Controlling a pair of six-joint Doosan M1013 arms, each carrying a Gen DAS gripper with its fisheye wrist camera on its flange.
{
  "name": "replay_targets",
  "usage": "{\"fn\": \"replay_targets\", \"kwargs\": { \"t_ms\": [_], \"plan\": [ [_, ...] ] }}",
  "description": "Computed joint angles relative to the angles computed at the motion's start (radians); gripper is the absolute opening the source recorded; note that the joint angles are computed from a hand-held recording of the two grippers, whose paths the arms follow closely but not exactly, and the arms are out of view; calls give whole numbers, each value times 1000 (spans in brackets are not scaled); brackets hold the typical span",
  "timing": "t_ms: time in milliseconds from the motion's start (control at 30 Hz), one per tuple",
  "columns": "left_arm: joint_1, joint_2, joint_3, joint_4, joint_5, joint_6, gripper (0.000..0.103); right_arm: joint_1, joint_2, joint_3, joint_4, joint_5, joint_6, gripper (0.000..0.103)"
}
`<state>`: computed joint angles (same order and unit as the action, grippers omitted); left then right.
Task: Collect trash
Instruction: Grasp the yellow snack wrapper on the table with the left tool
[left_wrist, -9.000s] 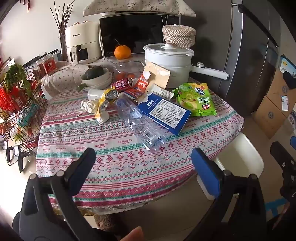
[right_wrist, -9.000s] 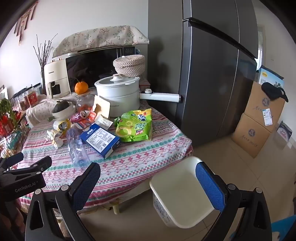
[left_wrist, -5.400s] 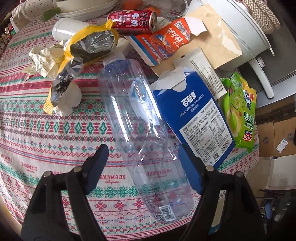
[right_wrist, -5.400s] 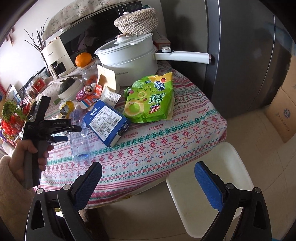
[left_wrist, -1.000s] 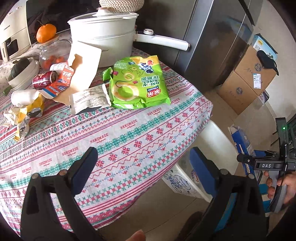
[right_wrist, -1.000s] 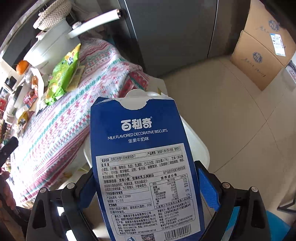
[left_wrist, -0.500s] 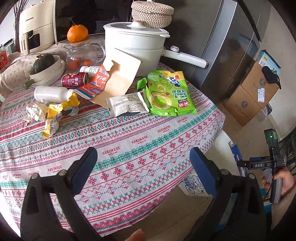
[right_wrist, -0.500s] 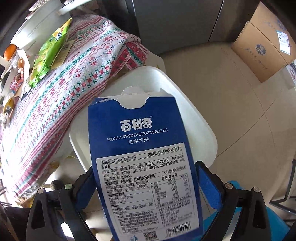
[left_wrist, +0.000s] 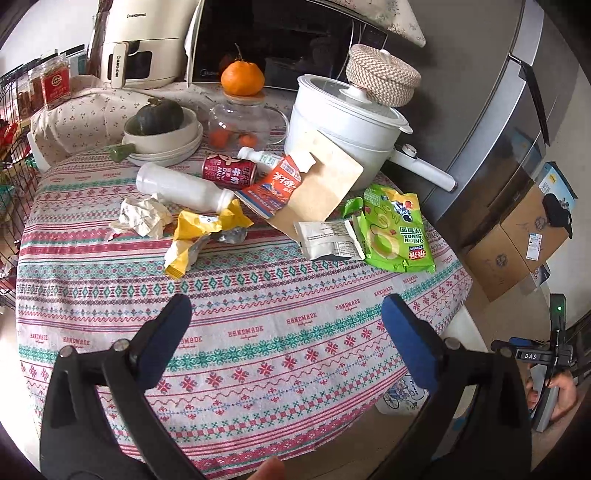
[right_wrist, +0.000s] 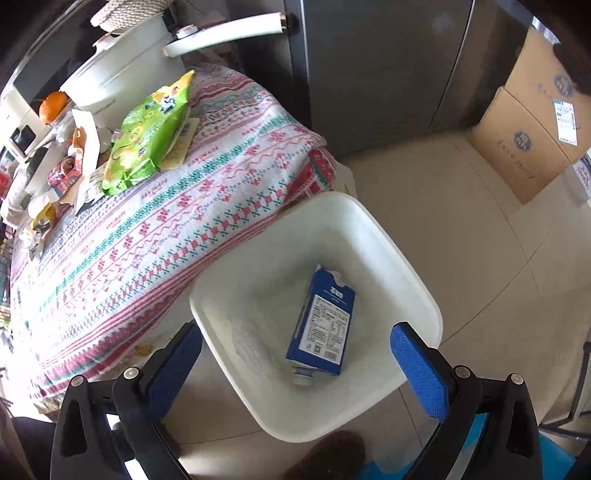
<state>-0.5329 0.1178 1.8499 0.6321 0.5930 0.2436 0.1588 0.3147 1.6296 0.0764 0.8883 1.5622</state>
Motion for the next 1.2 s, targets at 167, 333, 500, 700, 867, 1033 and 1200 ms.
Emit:
{"fn": "replay_targets", "kwargs": {
  "t_ms": [167,333,500,700,867,1033,1200],
  "plan": [
    [52,-11,15,-62,-5,45,102,42,-13,-1,14,-63,-33,103],
    [114,11,18,-179,-25,162,102,72,-18,2,55,-129,-71,103],
    [154,56,15,-161,-71,231,91,97,-11,-1,94,-175,-88,103],
    [194,112,-12,-257,-117,376,79,117,12,-16,79,-185,-84,103],
    [229,146,-35,-333,-146,371,64,122,31,-29,45,-172,-46,103],
    [241,174,-59,-357,-142,338,53,125,43,-33,-5,-171,-12,103],
    [248,188,-73,-458,-124,363,19,123,46,-33,-6,-163,-15,103]
  ]
}}
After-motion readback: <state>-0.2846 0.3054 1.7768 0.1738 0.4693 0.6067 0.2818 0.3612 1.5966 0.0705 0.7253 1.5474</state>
